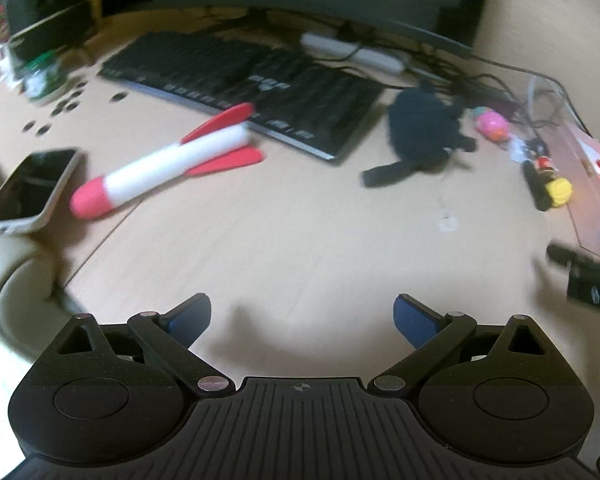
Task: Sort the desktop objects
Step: 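Grasp the yellow corn toy with the right gripper while the left gripper approaches the black cylinder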
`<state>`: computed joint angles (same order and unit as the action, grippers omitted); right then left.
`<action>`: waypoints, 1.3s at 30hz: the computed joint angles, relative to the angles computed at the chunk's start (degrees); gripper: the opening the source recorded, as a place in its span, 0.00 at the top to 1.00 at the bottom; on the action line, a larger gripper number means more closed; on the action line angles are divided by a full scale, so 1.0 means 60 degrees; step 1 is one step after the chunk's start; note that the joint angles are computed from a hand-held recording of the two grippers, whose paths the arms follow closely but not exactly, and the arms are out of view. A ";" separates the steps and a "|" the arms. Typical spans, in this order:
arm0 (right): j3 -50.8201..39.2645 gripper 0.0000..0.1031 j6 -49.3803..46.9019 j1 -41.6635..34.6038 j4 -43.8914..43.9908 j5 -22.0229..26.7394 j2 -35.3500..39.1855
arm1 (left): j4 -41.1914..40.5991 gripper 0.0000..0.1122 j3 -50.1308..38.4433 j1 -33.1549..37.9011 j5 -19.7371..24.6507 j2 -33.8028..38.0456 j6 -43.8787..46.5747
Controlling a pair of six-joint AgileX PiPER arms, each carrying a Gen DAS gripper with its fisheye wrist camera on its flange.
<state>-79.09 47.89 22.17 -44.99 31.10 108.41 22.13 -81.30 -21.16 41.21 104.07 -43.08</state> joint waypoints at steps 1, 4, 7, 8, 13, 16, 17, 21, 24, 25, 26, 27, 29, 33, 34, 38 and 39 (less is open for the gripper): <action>-0.0205 0.32 0.0146 0.0093 -0.0594 0.0108 0.0204 | -0.0028 0.10 0.0104 0.0053 0.0007 -0.0092 -0.0034; -0.1441 0.52 0.0257 0.0103 -0.1606 0.0555 0.1277 | 0.0008 0.10 0.0423 0.0122 -0.0078 -0.0393 -0.0064; -0.3393 0.65 -0.0671 -0.0135 -0.0846 0.1300 0.2567 | 0.0051 0.10 0.0687 0.0129 -0.0156 -0.0646 -0.0115; -0.4211 0.65 -0.1068 -0.0233 -0.0449 0.1638 0.3059 | 0.0064 0.10 0.0717 0.0123 -0.0154 -0.0664 -0.0149; -0.6811 0.69 -0.2341 -0.0514 0.0720 0.2794 0.4533 | -0.0054 0.10 0.0985 0.0125 -0.0143 -0.0786 -0.0170; -0.6705 0.79 -0.2473 -0.0680 0.1554 0.2862 0.4367 | -0.0165 0.10 0.1141 0.0111 -0.0245 -0.0825 -0.0109; -0.6347 0.79 -0.2448 -0.0693 0.1776 0.2725 0.4123 | -0.0207 0.10 0.1149 0.0084 -0.0278 -0.0808 -0.0080; -0.3723 0.80 -0.2928 -0.0623 0.3160 0.1337 0.2387 | -0.0489 0.10 0.0874 -0.0098 -0.0420 -0.0556 0.0357; -0.2243 0.80 -0.4997 -0.0653 0.5400 0.0486 0.1264 | -0.0821 0.10 0.0448 -0.0293 -0.0466 -0.0244 0.0889; -0.1725 0.78 -0.5396 -0.0644 0.5838 0.0163 0.0882 | -0.0904 0.10 0.0311 -0.0356 -0.0460 -0.0143 0.1035; -0.1304 0.74 -0.5470 -0.0577 0.5893 -0.0075 0.0555 | -0.1025 0.10 0.0176 -0.0413 -0.0475 -0.0043 0.1224; -0.0884 0.65 -0.5190 -0.0496 0.5566 -0.0303 0.0233 | -0.1136 0.10 0.0049 -0.0469 -0.0497 0.0052 0.1396; -0.0101 0.52 -0.3884 -0.0381 0.4299 -0.0693 -0.0338 | -0.1412 0.10 -0.0151 -0.0572 -0.0623 0.0220 0.1805; 0.1037 0.33 -0.0726 -0.0422 0.1630 -0.0640 -0.1119 | -0.1424 0.12 -0.0251 -0.0857 -0.1477 0.0468 0.2381; 0.1307 0.32 -0.0173 -0.0473 0.1260 -0.0529 -0.1307 | -0.0896 0.13 -0.0289 -0.0994 -0.1672 0.0599 0.2123; 0.2274 0.28 0.0886 -0.0818 0.0801 -0.0244 -0.1998 | 0.0339 0.38 -0.1231 -0.1098 -0.1337 0.1562 0.1412; 0.2456 0.27 0.1103 -0.0905 0.0697 -0.0174 -0.2125 | 0.0380 0.41 -0.1434 -0.1020 -0.1239 0.1746 0.1368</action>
<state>-64.35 54.51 16.74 -40.81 30.05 95.66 24.41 -89.91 -27.28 33.77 114.54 -34.87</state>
